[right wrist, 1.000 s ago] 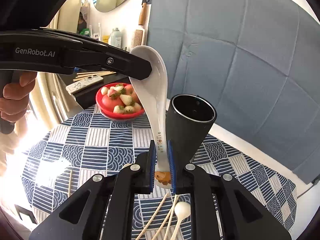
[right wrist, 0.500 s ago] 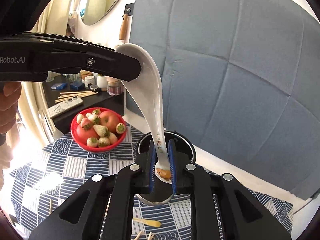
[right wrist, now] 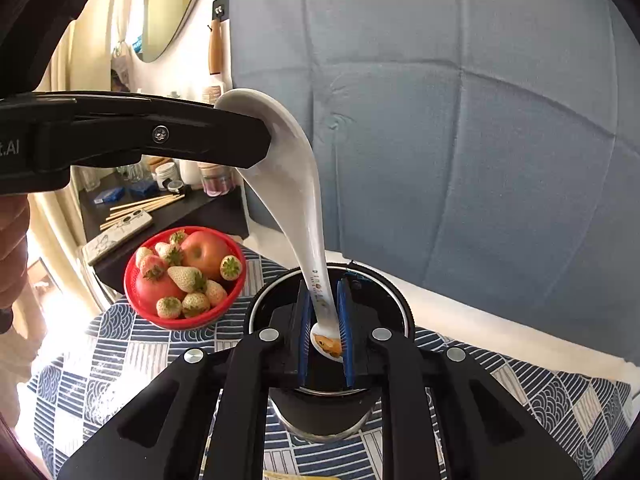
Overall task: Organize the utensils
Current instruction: 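Carry the white ceramic spoon to the black holder and release it inside, then move the right gripper back to the cartoon-printed spoon and grasp its handle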
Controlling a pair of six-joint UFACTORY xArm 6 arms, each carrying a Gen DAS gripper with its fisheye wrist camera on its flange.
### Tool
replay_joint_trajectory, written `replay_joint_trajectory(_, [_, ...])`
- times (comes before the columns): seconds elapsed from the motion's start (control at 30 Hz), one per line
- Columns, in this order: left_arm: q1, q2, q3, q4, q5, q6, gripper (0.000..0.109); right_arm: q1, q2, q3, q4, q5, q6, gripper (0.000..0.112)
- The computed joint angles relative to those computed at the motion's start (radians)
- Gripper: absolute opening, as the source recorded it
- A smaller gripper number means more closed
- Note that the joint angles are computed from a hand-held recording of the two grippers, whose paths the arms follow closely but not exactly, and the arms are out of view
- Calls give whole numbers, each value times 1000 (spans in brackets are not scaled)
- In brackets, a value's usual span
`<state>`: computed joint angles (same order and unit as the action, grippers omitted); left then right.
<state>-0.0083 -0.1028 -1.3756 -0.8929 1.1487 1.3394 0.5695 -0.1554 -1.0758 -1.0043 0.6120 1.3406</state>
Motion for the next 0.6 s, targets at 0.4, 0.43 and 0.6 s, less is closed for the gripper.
replay_joint_trajectory(0.4, [87, -3, 19, -93, 47, 138, 95, 117, -115, 80, -199, 312, 159, 89])
replay_joint_trajectory(0.43, [96, -12, 30, -102, 40, 148, 96, 123, -131, 91, -193, 327, 160, 90])
replay_joint_trajectory(0.6, [128, -14, 32, -79, 70, 115, 97, 143, -193, 140, -171, 374, 193, 93])
